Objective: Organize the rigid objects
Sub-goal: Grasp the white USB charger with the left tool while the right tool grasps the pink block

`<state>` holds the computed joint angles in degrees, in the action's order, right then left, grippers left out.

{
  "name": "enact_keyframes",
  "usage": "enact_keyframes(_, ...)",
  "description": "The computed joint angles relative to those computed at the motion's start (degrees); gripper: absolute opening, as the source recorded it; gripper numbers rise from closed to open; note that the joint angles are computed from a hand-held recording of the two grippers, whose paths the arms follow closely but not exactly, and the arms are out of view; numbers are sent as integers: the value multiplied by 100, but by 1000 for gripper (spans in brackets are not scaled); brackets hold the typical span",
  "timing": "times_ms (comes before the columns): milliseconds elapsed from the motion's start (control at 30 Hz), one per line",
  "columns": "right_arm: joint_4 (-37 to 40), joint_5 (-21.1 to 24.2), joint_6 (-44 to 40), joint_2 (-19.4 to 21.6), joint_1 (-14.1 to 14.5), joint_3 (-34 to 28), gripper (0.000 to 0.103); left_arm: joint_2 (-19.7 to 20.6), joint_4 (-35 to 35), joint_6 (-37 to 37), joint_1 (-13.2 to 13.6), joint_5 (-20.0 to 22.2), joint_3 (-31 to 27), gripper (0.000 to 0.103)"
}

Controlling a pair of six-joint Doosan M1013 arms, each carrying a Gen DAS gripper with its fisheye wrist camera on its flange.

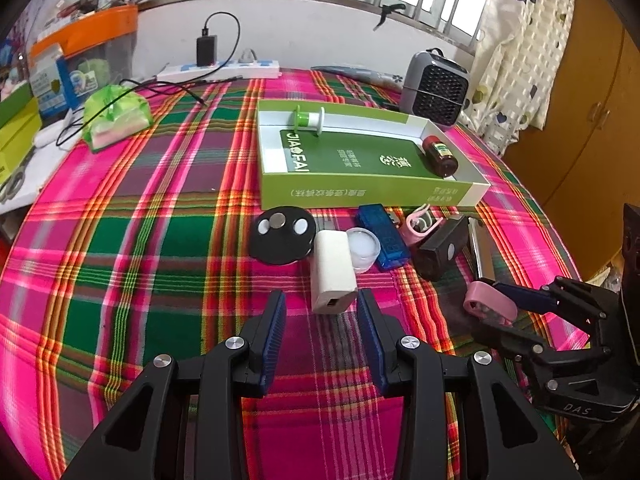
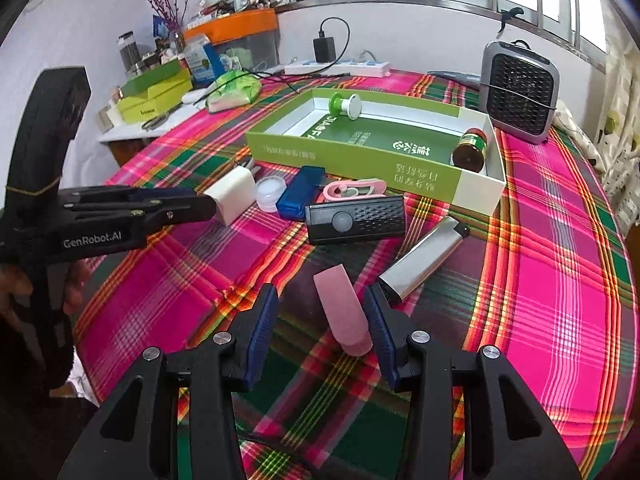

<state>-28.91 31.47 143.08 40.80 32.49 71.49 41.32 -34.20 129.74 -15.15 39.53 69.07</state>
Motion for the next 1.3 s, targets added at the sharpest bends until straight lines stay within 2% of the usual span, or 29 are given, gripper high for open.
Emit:
enact_keyframes(267, 116, 175, -47, 81, -32, -121, 46, 95, 83, -27, -68, 71, -146, 36)
enact_keyframes(533, 187, 323, -167, 133, -37, -226, 46, 190, 531, -447, -147, -94, -290, 36)
enact_keyframes(633, 161, 375, -177, 150, -32, -258, 46, 231, 505, -448, -147, -82, -355, 36)
enact_keyframes(733, 139, 417, -180, 163, -29, -286, 46, 233, 745, -585, -187, -239, -346, 36)
enact_keyframes(900, 119, 441, -179, 170, -25, -297, 46, 268, 665, -542, -184, -194, -393, 36)
enact_keyframes(1167, 40, 486, -57, 167, -28, -297, 36, 313, 831, -774, -195, -129, -470, 35)
enact_keyframes(1300, 14, 486, 12, 153, -32, -277, 32, 324, 842, -782, -199, -129, -480, 28)
